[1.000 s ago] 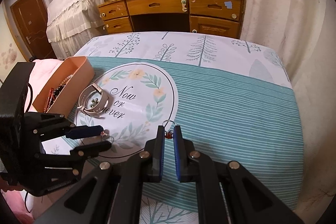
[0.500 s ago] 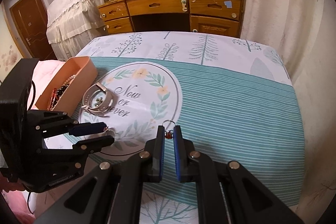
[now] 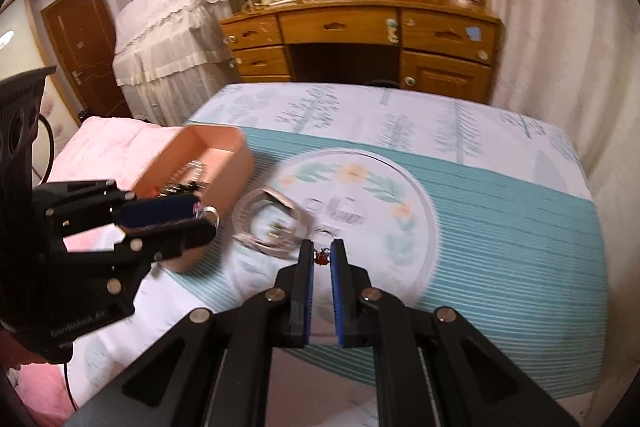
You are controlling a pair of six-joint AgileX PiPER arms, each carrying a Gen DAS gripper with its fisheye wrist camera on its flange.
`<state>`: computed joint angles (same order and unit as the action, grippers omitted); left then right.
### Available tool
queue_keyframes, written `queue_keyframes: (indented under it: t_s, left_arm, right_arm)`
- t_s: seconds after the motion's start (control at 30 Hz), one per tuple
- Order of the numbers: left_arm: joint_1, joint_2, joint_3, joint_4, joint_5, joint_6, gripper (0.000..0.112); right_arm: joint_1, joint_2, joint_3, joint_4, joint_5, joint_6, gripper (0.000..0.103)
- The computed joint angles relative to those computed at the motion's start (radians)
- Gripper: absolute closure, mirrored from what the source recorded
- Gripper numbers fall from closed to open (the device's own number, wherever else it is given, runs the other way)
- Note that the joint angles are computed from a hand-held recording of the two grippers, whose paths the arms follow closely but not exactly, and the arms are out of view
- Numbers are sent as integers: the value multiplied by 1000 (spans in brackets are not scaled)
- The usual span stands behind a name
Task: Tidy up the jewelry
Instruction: 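Carry both rings over the peach tray and open both tools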
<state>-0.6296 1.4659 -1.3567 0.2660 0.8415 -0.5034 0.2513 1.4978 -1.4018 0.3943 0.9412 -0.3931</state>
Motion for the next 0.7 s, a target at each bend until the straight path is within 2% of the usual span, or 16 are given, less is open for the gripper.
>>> queue_keyframes:
  t_s: [0.17, 0.37, 0.5, 0.7]
  left_arm:
    - [113, -109, 71, -27, 4, 36, 94]
    - [302, -215, 151, -123, -1, 184, 94]
    - [446, -252, 178, -259, 12, 363, 94]
    - [572, -267, 197, -441, 9, 580, 94]
  right_arm:
    - [127, 5, -34, -42, -31, 132, 95]
    - [291, 40, -95, -97, -76, 281, 95]
    - [392, 79, -142, -167, -96, 381, 95]
    - [468, 108, -172, -273, -121, 541, 94]
